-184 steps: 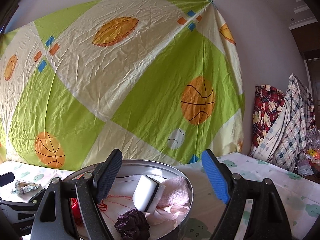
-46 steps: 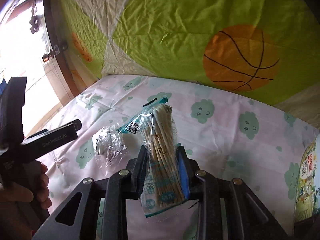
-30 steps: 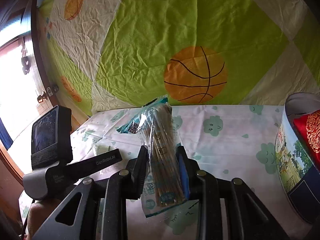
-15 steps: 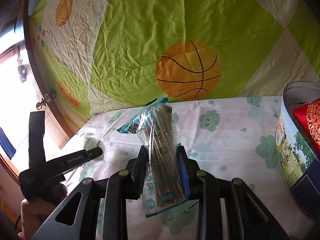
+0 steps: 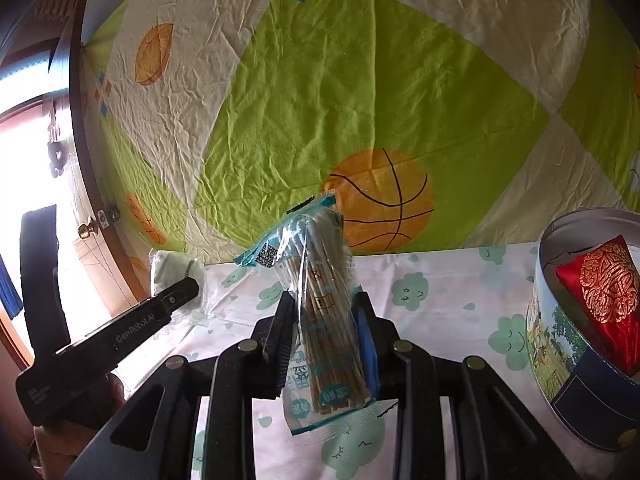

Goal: Organize soft objects
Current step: 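Grasp the clear plastic bag with the left tool while the right tool lifts the swab bag, then carry the plastic bag and swab bag over the tin with both tools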

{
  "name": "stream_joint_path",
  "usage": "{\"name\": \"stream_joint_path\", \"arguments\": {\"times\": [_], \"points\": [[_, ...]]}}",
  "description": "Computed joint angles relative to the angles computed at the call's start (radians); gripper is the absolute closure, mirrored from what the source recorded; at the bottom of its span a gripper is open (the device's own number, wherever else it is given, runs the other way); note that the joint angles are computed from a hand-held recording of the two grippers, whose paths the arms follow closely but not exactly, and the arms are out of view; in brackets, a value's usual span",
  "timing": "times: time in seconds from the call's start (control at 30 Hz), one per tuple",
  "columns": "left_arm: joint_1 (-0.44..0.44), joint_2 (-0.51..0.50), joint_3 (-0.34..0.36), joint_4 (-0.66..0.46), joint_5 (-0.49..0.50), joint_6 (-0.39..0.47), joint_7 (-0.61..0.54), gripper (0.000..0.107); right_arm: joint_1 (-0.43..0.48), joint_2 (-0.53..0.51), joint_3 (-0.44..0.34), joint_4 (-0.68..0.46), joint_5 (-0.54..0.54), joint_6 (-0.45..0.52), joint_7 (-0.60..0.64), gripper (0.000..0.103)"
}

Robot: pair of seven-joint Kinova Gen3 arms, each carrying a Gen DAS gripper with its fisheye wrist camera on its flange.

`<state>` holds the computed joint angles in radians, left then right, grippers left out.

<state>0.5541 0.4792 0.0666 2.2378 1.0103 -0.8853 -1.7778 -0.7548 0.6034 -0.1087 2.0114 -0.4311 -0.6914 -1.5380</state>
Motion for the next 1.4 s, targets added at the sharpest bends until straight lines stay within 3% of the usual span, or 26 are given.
{"name": "stream_joint_path", "arguments": {"times": [0.33, 0.7, 1.23, 1.4], "points": [[0.061, 0.039, 0.033, -0.074, 0.151, -0.03, -0.138, 0.097, 0.046, -0.035, -0.023, 0.076, 0.071, -0.008, -0.072, 0.071], [0.164, 0.089, 0.099, -0.161, 0.273, -0.134, -0.267, 0.097, 0.131, -0.117, -0.043, 0.271, 0.166, -0.127, -0.151, 0.071], [0.233, 0.141, 0.17, -0.28, 0.328, -0.204, -0.314, 0.097, 0.194, -0.185, -0.038, 0.419, 0.206, -0.278, -0.118, 0.071], [0.251, 0.164, 0.188, -0.347, 0.353, -0.215, -0.392, 0.097, 0.241, -0.207, -0.038, 0.451, 0.241, -0.301, -0.139, 0.071]]}}
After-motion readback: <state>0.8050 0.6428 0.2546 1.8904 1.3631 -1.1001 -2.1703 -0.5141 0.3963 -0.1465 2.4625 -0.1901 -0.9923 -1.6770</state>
